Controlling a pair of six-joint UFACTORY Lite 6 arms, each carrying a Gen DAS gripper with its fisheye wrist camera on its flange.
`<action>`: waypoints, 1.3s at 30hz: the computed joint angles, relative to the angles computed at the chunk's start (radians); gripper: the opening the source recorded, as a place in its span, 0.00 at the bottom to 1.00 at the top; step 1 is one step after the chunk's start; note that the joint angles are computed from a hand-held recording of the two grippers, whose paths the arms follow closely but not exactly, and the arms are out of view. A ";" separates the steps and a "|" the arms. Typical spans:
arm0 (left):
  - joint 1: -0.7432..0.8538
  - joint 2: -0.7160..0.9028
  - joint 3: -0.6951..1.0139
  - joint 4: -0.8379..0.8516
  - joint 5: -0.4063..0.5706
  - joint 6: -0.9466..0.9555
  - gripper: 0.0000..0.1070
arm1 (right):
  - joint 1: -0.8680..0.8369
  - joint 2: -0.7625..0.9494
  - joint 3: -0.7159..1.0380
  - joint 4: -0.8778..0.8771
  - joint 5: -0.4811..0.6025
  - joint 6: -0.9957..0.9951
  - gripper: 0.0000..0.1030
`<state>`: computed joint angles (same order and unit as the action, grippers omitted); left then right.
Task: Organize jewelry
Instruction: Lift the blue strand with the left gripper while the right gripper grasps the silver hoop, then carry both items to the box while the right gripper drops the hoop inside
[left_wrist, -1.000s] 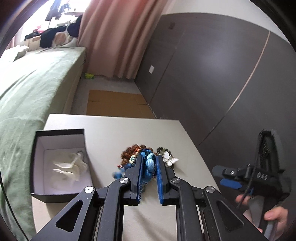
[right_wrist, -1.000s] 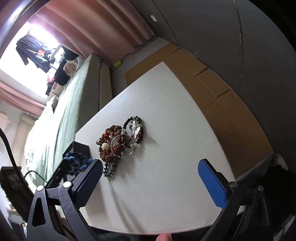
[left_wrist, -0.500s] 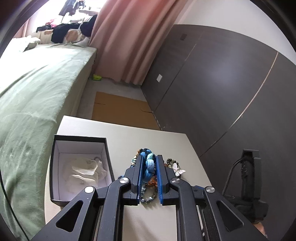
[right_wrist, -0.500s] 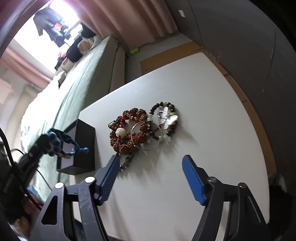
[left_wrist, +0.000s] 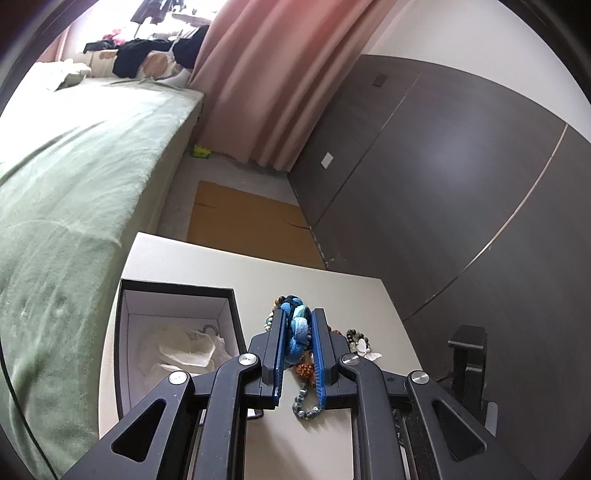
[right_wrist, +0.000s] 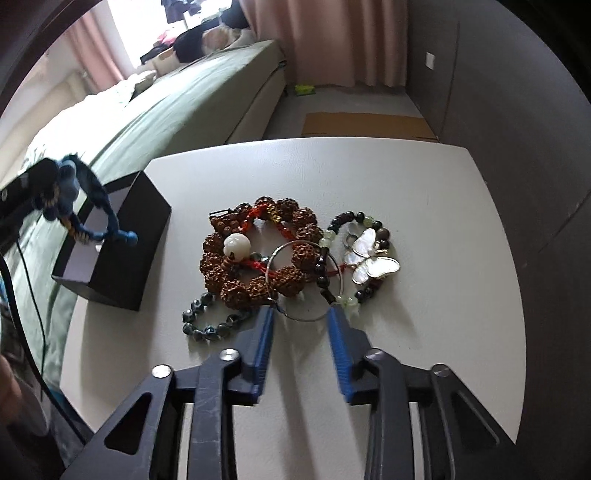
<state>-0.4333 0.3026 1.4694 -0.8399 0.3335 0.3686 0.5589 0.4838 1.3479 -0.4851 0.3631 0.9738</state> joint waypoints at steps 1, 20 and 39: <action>0.001 -0.002 -0.006 -0.003 -0.002 0.001 0.13 | 0.001 0.005 0.007 0.000 0.003 -0.011 0.28; 0.062 -0.106 -0.087 -0.042 0.016 0.020 0.13 | 0.024 -0.002 0.015 -0.107 -0.027 0.074 0.04; 0.204 -0.258 -0.196 -0.181 0.073 0.130 0.13 | 0.065 -0.167 -0.046 -0.069 -0.250 0.213 0.04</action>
